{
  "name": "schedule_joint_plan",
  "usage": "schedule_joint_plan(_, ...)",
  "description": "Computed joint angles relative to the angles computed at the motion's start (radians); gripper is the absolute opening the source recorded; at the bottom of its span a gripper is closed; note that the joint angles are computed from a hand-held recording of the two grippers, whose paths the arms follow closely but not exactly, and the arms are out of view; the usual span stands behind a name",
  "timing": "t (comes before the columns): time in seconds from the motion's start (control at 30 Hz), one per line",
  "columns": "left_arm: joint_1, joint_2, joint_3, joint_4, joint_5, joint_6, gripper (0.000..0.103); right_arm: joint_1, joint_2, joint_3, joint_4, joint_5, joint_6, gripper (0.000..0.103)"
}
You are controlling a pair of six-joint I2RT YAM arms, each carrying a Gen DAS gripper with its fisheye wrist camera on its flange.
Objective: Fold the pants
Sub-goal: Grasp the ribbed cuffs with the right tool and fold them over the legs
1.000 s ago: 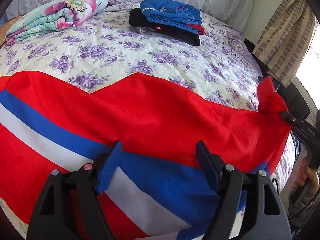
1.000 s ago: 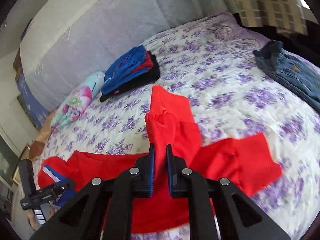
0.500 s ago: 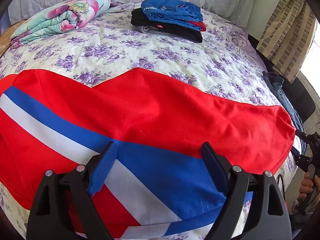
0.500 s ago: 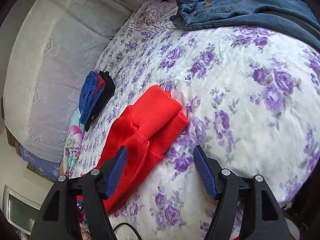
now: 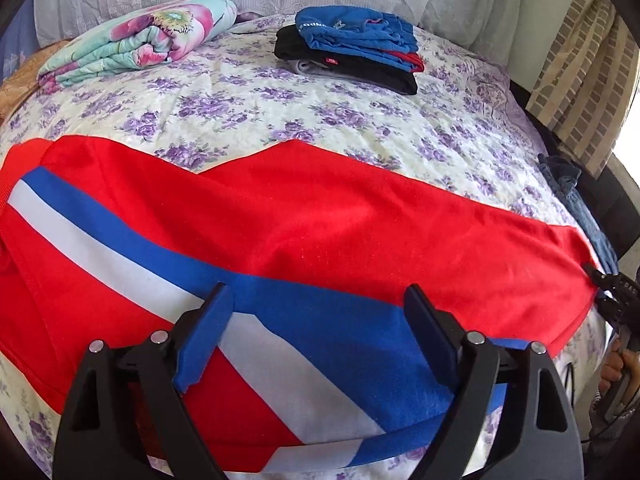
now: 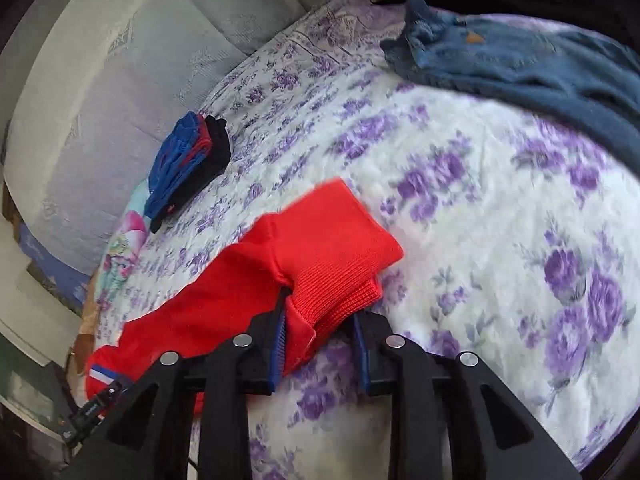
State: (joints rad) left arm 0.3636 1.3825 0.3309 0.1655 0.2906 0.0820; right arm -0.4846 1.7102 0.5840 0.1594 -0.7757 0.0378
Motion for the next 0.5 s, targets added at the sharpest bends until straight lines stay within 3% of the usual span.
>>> schedule_joint_plan(0.03,-0.003,-0.006,-0.002,-0.006,-0.006,0.011,0.084,-0.026,-0.029,-0.006,-0.025,-0.013,-0.004,0.035)
schedule_joint_plan(0.07,0.012,-0.018,-0.002,-0.023,0.013,0.023,0.084,-0.041,-0.088,-0.031,-0.013,0.004,0.013,0.049)
schedule_joint_plan(0.1,0.044,-0.028,0.001,-0.046,0.049,0.037,0.084,-0.051,-0.171,-0.079,0.05,0.05,0.054,0.058)
schedule_joint_plan(0.17,0.132,-0.057,0.004,-0.084,0.119,0.06,0.084,-0.069,-0.306,-0.144,0.167,0.101,0.121,0.059)
schedule_joint_plan(0.23,0.223,-0.089,0.001,-0.093,0.154,0.077,0.084,-0.044,-0.35,-0.116,0.176,0.047,0.149,0.059)
schedule_joint_plan(0.27,0.265,-0.097,0.003,-0.094,0.158,0.084,0.084,0.0,-0.337,-0.071,0.137,-0.006,0.128,0.059)
schedule_joint_plan(0.37,0.406,-0.067,0.036,-0.104,0.203,0.107,0.084,0.255,-0.19,0.16,-0.14,-0.131,-0.028,0.059)
schedule_joint_plan(0.43,0.505,-0.02,0.083,-0.157,0.299,0.152,0.084,0.458,-0.035,0.333,-0.292,-0.137,-0.098,0.057)
schedule_joint_plan(0.5,0.571,0.0,0.109,-0.2,0.361,0.179,0.084,0.642,0.118,0.515,-0.407,-0.067,-0.143,0.055)
